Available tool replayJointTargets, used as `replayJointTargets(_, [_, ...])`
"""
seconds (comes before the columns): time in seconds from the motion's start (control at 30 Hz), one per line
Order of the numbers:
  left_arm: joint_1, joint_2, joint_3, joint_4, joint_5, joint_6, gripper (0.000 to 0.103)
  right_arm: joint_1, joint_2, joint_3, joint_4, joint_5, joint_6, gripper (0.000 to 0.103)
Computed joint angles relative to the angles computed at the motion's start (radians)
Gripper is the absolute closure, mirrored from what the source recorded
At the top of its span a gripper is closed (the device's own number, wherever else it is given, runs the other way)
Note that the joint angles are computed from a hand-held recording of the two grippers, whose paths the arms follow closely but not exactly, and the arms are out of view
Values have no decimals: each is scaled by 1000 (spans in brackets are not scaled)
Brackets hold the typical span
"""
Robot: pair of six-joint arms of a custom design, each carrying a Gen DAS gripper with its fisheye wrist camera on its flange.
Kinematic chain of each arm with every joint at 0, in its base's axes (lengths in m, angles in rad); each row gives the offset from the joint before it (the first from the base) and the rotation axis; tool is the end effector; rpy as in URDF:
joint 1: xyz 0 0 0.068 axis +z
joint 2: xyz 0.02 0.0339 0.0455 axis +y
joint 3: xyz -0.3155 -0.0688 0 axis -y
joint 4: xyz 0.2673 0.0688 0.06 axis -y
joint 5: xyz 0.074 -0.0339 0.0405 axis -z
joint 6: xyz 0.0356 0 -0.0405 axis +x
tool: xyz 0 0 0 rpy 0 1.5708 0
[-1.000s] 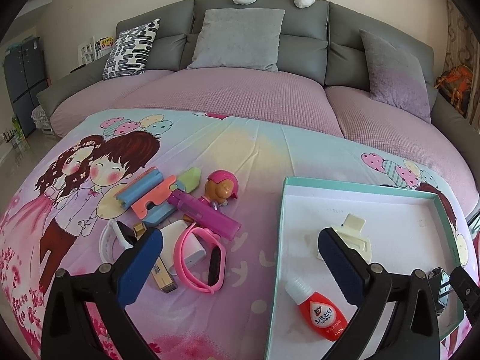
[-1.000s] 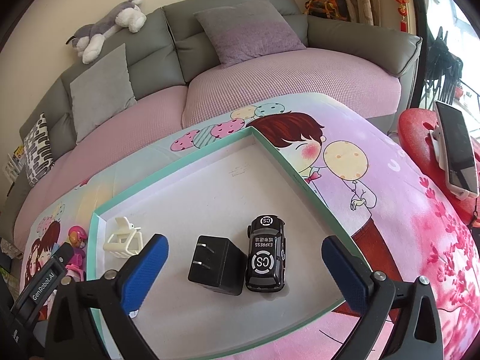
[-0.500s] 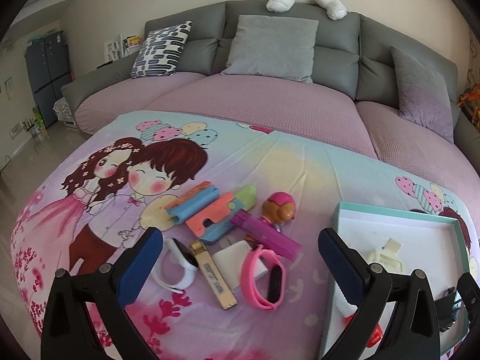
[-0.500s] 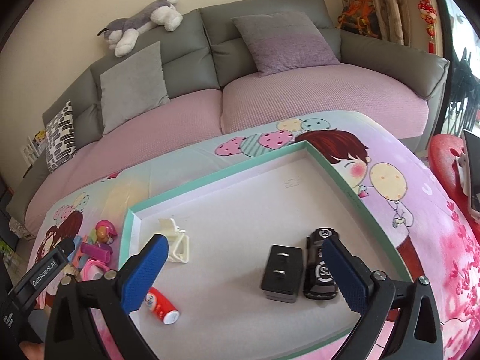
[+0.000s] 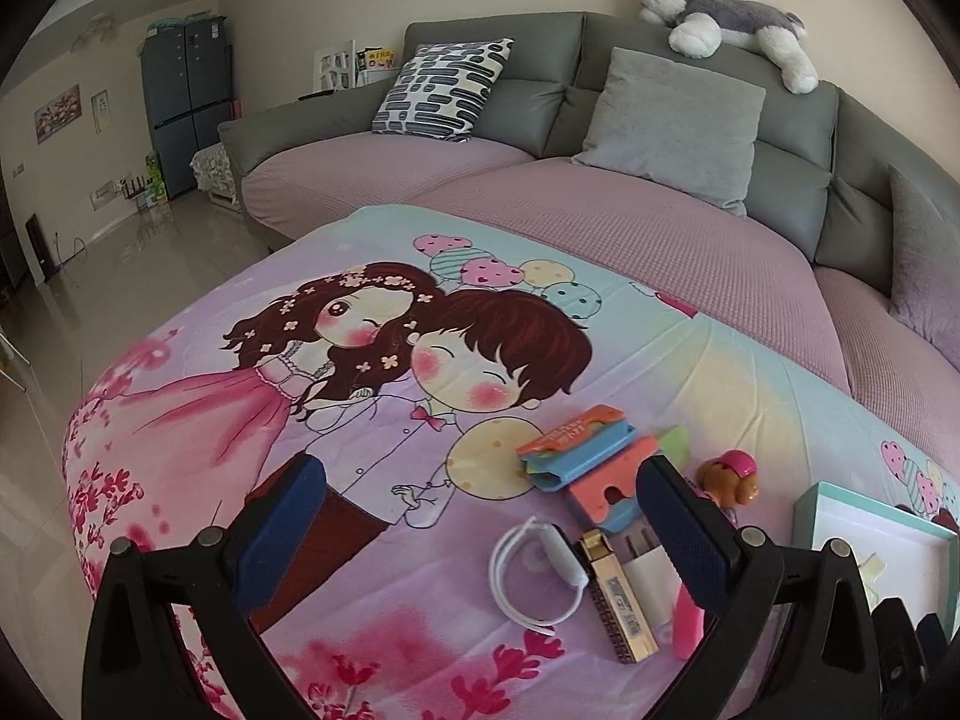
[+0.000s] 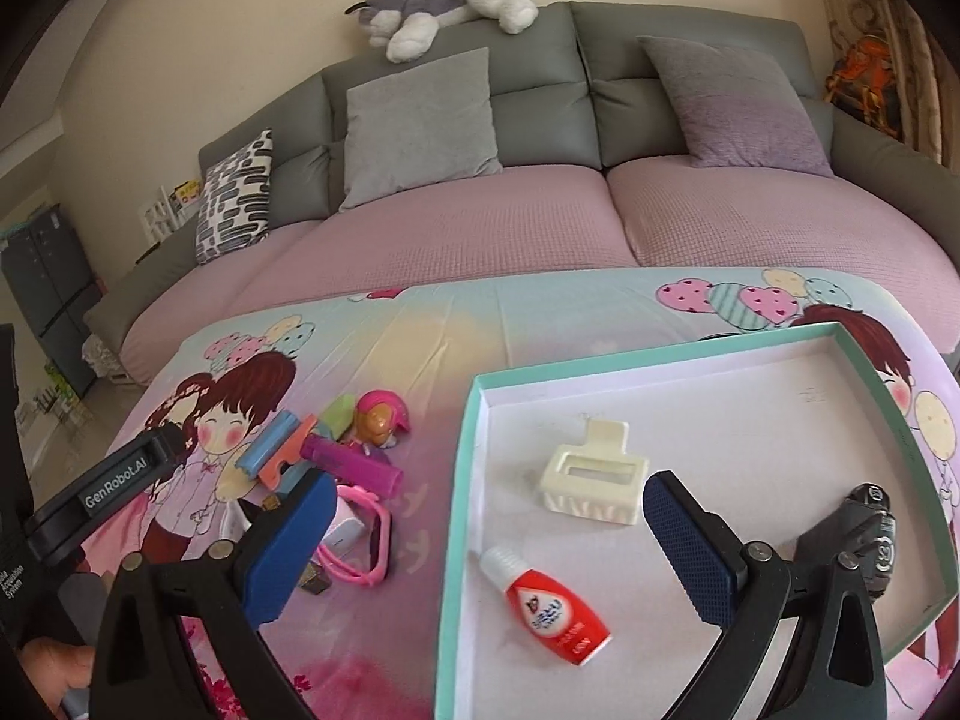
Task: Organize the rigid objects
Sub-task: 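Withdraw both tools from the tray back toward the object pile, then grasp the white smartwatch with the left tool while the right tool grasps the pink watch band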
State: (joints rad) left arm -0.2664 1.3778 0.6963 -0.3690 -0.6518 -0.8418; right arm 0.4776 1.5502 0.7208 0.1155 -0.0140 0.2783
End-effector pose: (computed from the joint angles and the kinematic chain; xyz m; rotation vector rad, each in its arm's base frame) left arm 0.2524 -0.0465 0.2126 -0.8691 2.1923 0.3460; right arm 0.2849 0.1480 0.2005 -0.2380 2.3063 0.4059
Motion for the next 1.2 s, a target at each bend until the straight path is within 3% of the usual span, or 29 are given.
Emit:
replayJointTargets(0.23, [129,-71,-83,64,59,52,0,92,74,43,-10,21,0,0])
replayJointTargets(0.57, [308,-81,-149,140,243,160,0,158,156,93,-32,38,21,0])
replayJointTargets(0.9, [324,18,-145,198,441,279,0,166,182,94,-17,45,65,1])
replayJointTargets(1.07, [311,48,-136,219,520,291,0,156,186,91,-17,44,76,5])
replayJointTargets(1.13, [310,54,-137,234,554,283,0,152,185,90,-18,41,82,13])
replayJointTargets(1.2, [305,65,-137,249,569,280,0,152,181,88,-15,42,83,14])
